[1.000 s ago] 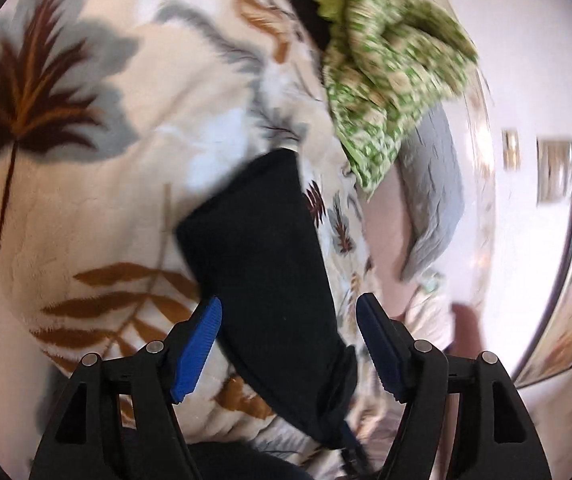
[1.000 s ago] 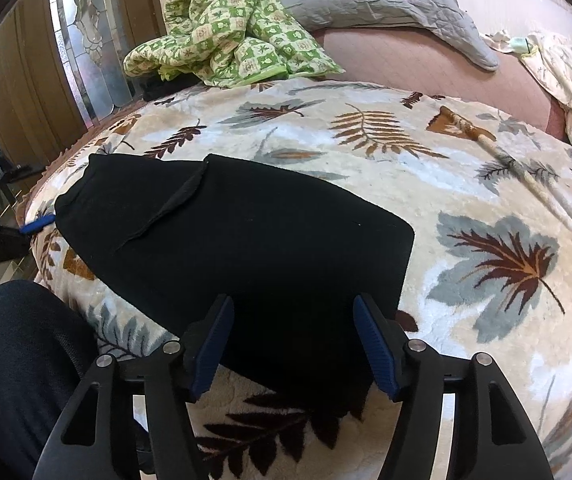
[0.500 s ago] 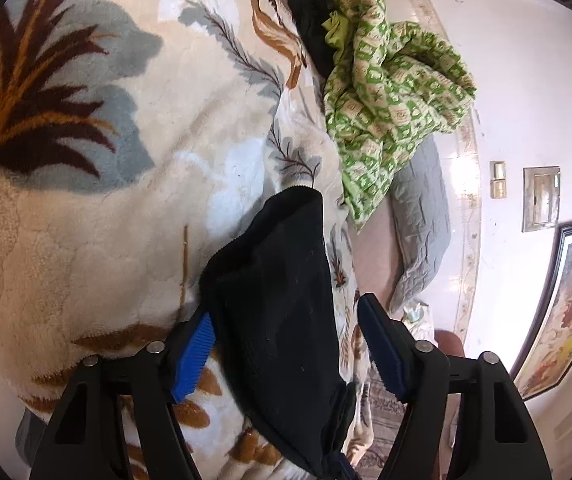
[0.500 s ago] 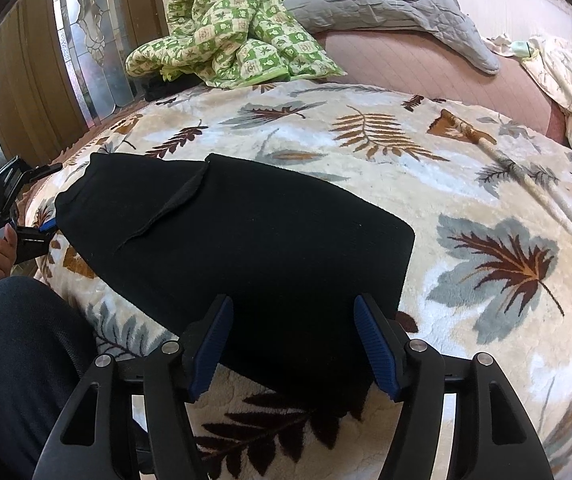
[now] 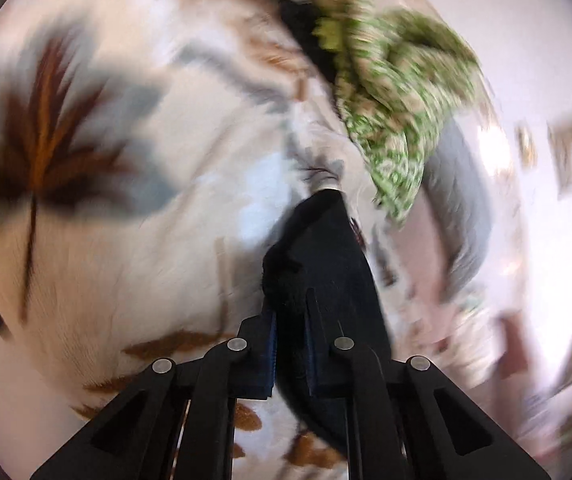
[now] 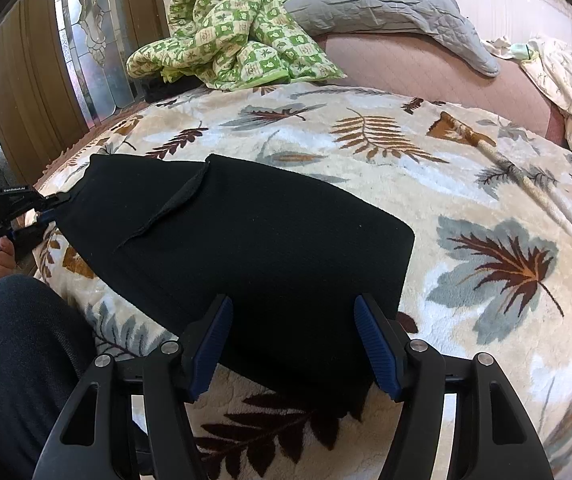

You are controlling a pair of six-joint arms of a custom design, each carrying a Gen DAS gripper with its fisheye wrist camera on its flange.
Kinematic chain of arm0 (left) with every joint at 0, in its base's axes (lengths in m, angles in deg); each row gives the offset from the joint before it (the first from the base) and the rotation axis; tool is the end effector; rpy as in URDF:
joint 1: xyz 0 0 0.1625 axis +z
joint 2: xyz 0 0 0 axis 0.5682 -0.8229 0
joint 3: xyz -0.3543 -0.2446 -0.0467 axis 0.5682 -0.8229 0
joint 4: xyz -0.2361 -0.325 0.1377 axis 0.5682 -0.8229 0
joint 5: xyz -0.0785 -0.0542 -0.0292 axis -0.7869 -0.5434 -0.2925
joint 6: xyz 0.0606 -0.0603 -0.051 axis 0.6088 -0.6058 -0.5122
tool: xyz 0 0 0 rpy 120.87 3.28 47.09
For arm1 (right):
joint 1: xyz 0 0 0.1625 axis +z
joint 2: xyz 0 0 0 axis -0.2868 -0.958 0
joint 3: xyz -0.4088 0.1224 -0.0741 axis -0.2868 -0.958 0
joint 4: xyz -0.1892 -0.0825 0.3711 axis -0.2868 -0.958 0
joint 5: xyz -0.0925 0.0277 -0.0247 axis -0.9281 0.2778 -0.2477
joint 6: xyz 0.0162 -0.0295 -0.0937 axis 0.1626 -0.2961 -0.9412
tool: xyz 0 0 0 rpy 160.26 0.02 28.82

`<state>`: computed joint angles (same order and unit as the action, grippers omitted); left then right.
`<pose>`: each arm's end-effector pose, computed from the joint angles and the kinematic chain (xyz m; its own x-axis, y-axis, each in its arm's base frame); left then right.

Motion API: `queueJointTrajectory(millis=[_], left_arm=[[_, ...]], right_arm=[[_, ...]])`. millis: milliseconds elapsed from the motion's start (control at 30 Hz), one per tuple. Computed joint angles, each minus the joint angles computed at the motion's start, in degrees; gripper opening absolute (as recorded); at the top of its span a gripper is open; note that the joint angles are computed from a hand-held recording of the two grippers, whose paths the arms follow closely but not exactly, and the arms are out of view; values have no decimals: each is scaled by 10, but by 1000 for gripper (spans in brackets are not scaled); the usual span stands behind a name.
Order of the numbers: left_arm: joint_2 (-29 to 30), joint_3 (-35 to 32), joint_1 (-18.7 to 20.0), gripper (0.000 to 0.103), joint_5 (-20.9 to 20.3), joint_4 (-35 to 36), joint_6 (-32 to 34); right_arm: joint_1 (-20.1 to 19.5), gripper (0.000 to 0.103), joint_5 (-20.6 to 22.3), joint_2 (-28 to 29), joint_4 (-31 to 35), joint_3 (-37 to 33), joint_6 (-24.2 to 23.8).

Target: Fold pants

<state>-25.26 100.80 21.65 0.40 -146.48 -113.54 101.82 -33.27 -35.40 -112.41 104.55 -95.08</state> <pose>-0.2291 -0.7352 0.0210 -0.7973 -0.5472 0.2549 -0.3814 0.1295 -0.9153 0.0213 -0.9314 0.3002 -0.6243 -0.5428 0.5617 -0.6869 0.7239 -0.0639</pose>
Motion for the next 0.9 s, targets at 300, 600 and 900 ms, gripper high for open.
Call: queueJointTrajectory(millis=[300,600,900], left_arm=[[71,-169,-56,9,145,203,225],[95,-229,-71,8,45,226,408],[102,-298,-70,8,24,355,363]], right_arm=[[0,65,-1,3,3,-6,-1],[0,66,-1,-1,-3,2,0],[-1,68,3,6,17,-17,8]])
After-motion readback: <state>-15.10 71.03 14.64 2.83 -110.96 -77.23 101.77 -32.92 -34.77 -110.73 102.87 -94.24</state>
